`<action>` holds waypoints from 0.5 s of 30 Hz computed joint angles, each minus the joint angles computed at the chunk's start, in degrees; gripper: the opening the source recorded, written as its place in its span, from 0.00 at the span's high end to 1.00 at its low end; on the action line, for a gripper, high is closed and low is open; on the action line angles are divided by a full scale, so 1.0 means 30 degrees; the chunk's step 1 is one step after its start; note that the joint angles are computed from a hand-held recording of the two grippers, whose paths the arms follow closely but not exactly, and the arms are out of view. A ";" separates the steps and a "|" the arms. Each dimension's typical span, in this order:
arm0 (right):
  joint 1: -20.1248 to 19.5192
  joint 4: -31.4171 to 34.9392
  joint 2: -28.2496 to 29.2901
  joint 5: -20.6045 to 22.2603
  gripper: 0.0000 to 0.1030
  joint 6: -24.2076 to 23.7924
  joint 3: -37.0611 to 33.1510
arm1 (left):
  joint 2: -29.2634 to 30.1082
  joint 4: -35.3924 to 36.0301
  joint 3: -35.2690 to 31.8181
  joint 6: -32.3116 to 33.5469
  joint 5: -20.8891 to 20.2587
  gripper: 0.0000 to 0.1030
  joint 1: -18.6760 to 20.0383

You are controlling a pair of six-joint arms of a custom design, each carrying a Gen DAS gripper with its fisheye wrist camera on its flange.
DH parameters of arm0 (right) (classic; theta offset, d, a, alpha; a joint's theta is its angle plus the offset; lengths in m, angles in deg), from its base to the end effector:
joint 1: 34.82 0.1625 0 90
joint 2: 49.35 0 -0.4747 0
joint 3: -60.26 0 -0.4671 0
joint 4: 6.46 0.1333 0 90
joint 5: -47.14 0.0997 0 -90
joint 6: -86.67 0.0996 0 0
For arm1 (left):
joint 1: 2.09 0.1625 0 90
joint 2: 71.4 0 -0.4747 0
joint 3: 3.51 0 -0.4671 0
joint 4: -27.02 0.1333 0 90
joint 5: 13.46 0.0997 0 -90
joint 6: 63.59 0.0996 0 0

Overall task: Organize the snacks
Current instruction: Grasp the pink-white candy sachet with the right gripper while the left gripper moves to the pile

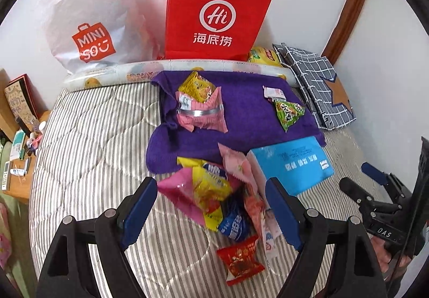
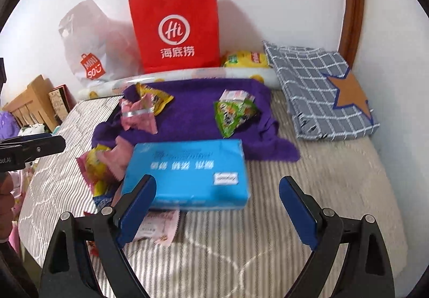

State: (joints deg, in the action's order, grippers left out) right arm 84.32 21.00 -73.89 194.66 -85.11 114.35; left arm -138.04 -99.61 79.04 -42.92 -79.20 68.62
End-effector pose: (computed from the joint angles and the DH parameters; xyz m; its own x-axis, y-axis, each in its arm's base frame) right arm 0.4246 -0.6605 0.0301 -0.7440 0.2430 0.6224 -0.3052 0.7051 -0.6401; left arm -0.0876 -0.7775 0.4206 -0.7410 0.4650 -0.4845 0.6098 0.7681 -0.1954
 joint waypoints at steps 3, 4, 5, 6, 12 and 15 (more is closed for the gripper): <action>-0.0103 0.0186 0.0088 -0.0704 0.11 0.0640 0.0185 | -0.0174 0.0039 0.0157 -0.0011 -0.0111 0.21 0.0172; -0.0146 0.0292 0.0146 -0.1011 0.13 0.0759 0.0208 | -0.0206 0.0064 0.0183 -0.0017 -0.0135 0.21 0.0217; -0.0195 0.0533 0.0290 -0.1377 0.16 0.0862 0.0141 | -0.0249 0.0118 0.0204 -0.0023 -0.0176 0.21 0.0291; -0.0217 0.0739 0.0430 -0.1553 0.20 0.0920 0.0034 | -0.0288 0.0126 0.0249 -0.0064 -0.0194 0.21 0.0332; -0.0423 0.1639 0.1229 -0.2713 0.28 0.1459 -0.0468 | -0.0252 0.0587 0.0105 -0.0306 -0.0206 0.21 0.0710; -0.0516 0.2243 0.1744 -0.2995 0.28 0.1462 -0.0959 | -0.0244 0.0700 0.0113 -0.0159 -0.0098 0.21 0.0820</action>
